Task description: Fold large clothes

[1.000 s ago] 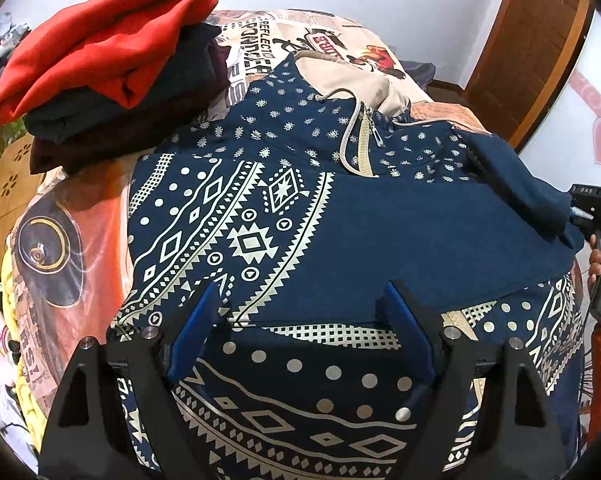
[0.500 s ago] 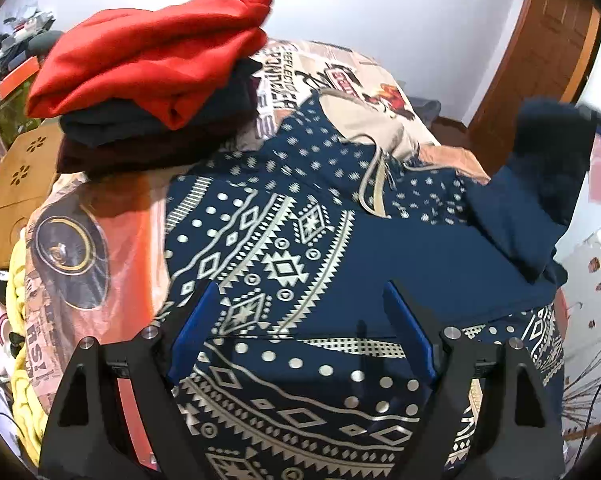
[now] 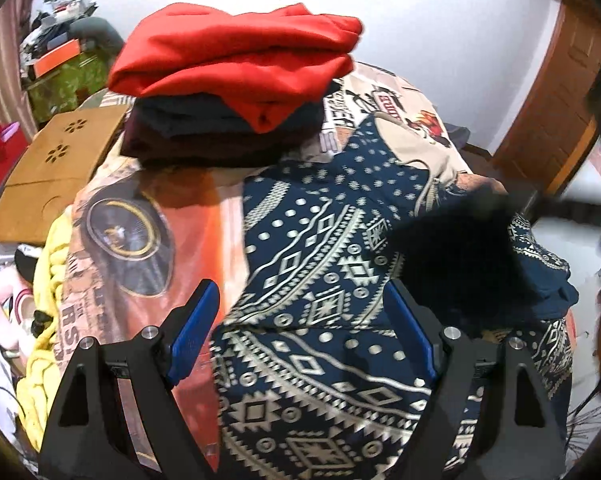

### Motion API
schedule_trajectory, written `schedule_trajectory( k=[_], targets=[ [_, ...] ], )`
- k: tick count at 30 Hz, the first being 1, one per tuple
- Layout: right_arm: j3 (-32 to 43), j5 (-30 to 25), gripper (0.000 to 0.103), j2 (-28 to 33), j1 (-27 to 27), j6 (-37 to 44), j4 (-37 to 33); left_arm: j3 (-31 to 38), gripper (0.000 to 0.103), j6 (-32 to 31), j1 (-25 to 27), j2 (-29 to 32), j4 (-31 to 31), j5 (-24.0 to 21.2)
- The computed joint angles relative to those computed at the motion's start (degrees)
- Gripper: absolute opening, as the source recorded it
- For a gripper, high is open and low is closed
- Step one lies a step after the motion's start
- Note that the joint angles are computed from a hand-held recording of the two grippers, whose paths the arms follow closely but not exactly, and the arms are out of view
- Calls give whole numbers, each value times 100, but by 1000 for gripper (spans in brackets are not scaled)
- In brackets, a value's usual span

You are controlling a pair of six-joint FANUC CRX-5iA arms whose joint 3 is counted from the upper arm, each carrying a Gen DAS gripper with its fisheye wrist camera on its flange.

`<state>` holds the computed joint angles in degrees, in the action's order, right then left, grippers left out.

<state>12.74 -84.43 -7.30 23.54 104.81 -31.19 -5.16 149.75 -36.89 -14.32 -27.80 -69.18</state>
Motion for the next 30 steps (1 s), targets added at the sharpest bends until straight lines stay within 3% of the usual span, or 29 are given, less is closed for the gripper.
schedule_trajectory(
  k=[6,10,14,18,30],
  targets=[
    [-662,-104,10,-17,817,87,921,-201,83,64,64,-152,95,-189],
    [-900,-282,21,-156,1094,392,1276,-177,83,-21,94,-109,170,-261],
    [-929,-252,29,-445,750,838,1090,-13,83,-124,-9,38,155,-241],
    [-824,-238,45,-642,111,1060,740,166,83,-415,-64,263,264,-134],
    [-491,708,51,-532,-1597,483,941,1123,83,-1152,-507,1393,42,-186]
  ],
)
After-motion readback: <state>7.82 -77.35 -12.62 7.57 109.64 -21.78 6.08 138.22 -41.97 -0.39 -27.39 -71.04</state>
